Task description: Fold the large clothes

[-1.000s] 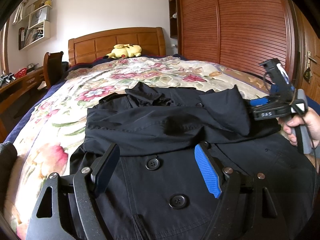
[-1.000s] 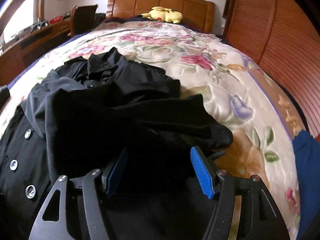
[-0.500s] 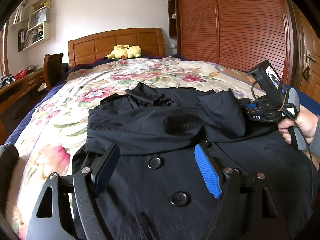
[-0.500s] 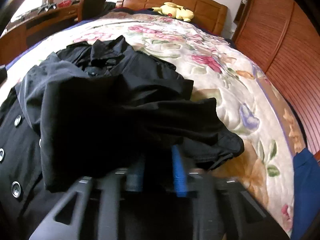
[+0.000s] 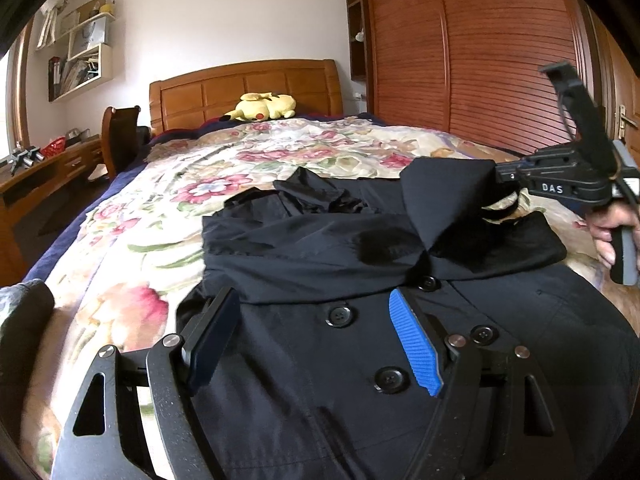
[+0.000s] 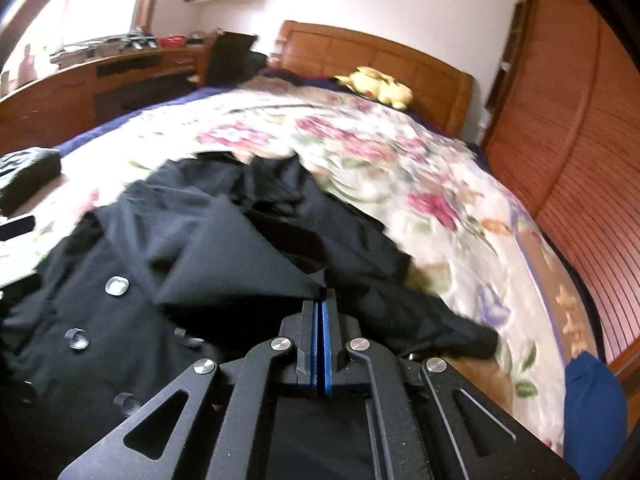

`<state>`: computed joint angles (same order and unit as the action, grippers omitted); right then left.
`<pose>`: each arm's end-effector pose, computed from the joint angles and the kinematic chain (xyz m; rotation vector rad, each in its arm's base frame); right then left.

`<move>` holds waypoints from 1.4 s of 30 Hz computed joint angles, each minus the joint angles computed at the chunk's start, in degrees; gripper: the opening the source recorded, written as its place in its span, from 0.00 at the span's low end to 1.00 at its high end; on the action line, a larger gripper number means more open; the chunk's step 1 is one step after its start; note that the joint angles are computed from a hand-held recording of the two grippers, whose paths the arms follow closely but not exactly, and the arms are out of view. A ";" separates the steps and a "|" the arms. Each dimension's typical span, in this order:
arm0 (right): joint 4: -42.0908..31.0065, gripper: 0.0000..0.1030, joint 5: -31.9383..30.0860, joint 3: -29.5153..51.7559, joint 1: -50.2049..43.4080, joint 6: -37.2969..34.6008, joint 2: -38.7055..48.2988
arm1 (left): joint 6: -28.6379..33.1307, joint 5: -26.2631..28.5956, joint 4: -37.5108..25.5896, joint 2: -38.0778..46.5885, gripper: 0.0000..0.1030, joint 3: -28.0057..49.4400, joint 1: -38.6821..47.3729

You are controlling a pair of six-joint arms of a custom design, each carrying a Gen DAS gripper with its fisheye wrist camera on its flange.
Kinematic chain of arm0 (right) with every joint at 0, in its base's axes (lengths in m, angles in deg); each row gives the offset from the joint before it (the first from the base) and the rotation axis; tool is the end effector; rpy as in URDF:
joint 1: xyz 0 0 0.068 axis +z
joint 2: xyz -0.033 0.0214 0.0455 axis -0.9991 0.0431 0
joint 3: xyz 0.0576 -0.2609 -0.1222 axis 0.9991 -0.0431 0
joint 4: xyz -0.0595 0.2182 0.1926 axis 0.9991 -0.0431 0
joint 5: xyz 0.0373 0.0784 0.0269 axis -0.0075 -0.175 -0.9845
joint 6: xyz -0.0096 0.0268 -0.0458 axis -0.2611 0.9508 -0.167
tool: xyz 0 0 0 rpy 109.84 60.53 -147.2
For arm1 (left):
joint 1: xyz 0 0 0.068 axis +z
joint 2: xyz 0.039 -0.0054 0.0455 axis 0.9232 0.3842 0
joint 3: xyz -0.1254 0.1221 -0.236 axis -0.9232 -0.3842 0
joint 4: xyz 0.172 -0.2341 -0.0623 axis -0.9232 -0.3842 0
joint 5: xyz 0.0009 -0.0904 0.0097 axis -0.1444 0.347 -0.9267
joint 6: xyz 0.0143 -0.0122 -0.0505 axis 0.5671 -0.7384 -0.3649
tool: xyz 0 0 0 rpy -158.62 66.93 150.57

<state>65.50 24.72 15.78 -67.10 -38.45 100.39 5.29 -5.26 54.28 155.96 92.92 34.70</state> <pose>0.2393 0.0845 0.1398 -0.5333 2.0069 -0.0561 0.2045 -0.1175 0.0596 0.2295 2.0650 -0.0931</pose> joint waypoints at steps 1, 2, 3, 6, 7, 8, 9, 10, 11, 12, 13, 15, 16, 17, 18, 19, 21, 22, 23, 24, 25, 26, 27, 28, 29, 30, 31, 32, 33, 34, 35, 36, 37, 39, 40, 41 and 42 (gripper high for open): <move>-0.25 0.01 0.83 -0.31 1.81 0.25 -0.75 | 0.11 0.07 0.40 -0.14 0.76 -0.44 0.28; -0.49 0.01 1.44 -0.52 3.60 0.52 -1.33 | 0.24 0.48 0.80 -0.49 0.76 -1.08 0.94; -0.76 0.01 1.62 -0.87 5.00 0.70 -1.92 | 0.27 0.81 0.86 -0.84 0.76 -1.45 1.39; -1.36 0.01 2.69 -0.81 10.26 1.87 -2.06 | 0.18 2.25 1.80 -1.42 0.76 -2.78 3.29; -1.61 0.01 2.92 -0.83 11.95 2.30 -2.04 | 0.17 2.78 2.13 -1.63 0.76 -3.25 3.93; -2.03 0.01 2.70 -1.07 13.03 2.50 -2.38 | 0.21 3.24 2.43 -1.80 0.76 -3.66 4.51; -2.76 0.01 2.70 -0.89 14.47 2.96 -2.45 | 0.22 3.43 2.61 -1.82 0.76 -3.86 4.83; -3.25 0.01 2.84 -0.42 15.89 3.40 -2.01 | 0.29 3.64 2.74 -1.88 0.76 -4.05 5.20; -3.86 0.01 3.04 -0.10 17.32 3.84 -1.73 | 0.43 3.95 3.00 -2.01 0.76 -4.39 5.66; -4.38 0.01 2.19 0.28 17.31 3.52 -1.37 | 0.49 4.14 3.08 -2.03 0.76 -4.47 5.91; -5.19 0.01 2.52 0.75 18.46 3.87 -0.90 | 0.49 4.28 3.21 -2.12 0.76 -4.66 6.09; -7.34 0.01 2.89 1.68 20.01 4.73 -0.52 | 0.51 4.55 3.26 -2.18 0.76 -4.73 6.34; -7.91 0.01 2.88 2.08 20.17 4.71 -0.38 | 0.53 4.61 3.31 -2.17 0.76 -4.74 6.38; -8.78 0.01 2.38 2.09 20.10 4.74 -1.06 | 0.56 4.63 3.43 -2.14 0.76 -4.78 6.39; -9.26 0.01 1.77 2.55 19.95 4.86 -0.93 | 0.59 4.63 3.50 -2.08 0.76 -4.79 6.40; -9.95 0.01 1.69 2.40 19.89 4.97 -1.76 | 0.66 4.53 3.48 -1.82 0.76 -4.52 6.32; -10.67 0.10 2.40 2.59 18.84 4.27 -2.89 | 0.77 4.10 3.44 -1.73 0.76 -4.44 5.91; -10.32 0.24 3.73 2.76 19.52 4.42 -2.83 | 0.89 4.01 3.41 -1.69 0.76 -4.40 5.84; -10.34 0.37 4.33 1.98 20.00 4.62 -4.35 | 0.95 3.94 3.42 -1.68 0.76 -4.42 5.80; -9.86 0.43 4.56 1.02 20.06 4.79 -5.52 | 0.97 3.79 3.34 -1.86 0.76 -4.51 5.65; -9.66 0.49 4.64 0.21 19.56 4.88 -6.80 | 1.01 3.69 3.42 -1.89 0.76 -4.59 5.60; -8.45 0.49 5.19 -0.57 19.55 5.33 -6.71 | 1.01 3.60 3.44 -2.07 0.76 -4.76 5.53; -6.94 0.49 5.91 -1.37 19.55 5.86 -6.10 | 0.97 3.59 3.41 -2.13 0.76 -4.79 5.50; -6.29 0.49 6.40 -2.16 19.08 6.32 -6.28 | 0.92 3.56 3.37 -2.15 0.76 -4.80 5.43; -5.45 0.49 6.88 -2.90 18.59 7.01 -5.92 | 0.94 3.62 3.31 -2.16 0.76 -4.78 5.43; -4.82 0.49 6.74 -3.70 17.67 7.64 -5.61 | 0.92 3.62 2.90 -2.39 0.76 -4.77 5.27; -4.04 0.49 6.49 -4.58 16.82 8.29 -5.17 | 0.76 3.42 2.19 -2.87 0.76 -4.76 4.85; -3.37 0.49 6.33 -5.43 15.96 8.73 -4.95 | 0.54 3.31 1.22 -3.44 0.76 -4.65 4.16; -2.21 0.49 6.26 -6.56 14.97 9.16 -4.57 | 0.30 3.21 0.68 -3.87 0.76 -4.63 3.56; -1.10 0.49 6.17 -7.67 14.09 9.49 -4.45 | -0.05 3.22 0.31 -4.27 0.76 -4.65 2.77; 0.26 0.49 5.99 -9.05 13.08 9.86 -4.47 | -0.36 3.35 -0.06 -4.68 0.76 -4.63 1.80; 1.55 0.49 5.55 -10.46 11.89 10.20 -4.52 | -0.59 3.09 -0.33 -4.86 0.76 -4.48 0.64; 2.36 0.49 5.21 -11.39 10.87 10.50 -4.58 | -0.80 2.48 -0.57 -4.88 0.76 -4.28 -0.69; 4.10 0.49 4.41 -13.24 8.56 11.13 -4.20 | -1.05 1.32 -1.49 -4.79 0.76 -3.53 -3.25; 4.70 0.49 4.33 -13.99 7.47 11.37 -4.03 | -1.31 1.10 -2.19 -4.45 0.76 -2.84 -4.51; 4.95 0.49 3.97 -14.75 6.20 11.44 -4.21 | -1.67 1.25 -2.72 -4.26 0.76 -2.36 -5.27; 5.52 0.49 3.48 -15.44 4.86 11.39 -4.01 | -2.14 2.15 -3.02 -3.80 0.76 -1.78 -5.88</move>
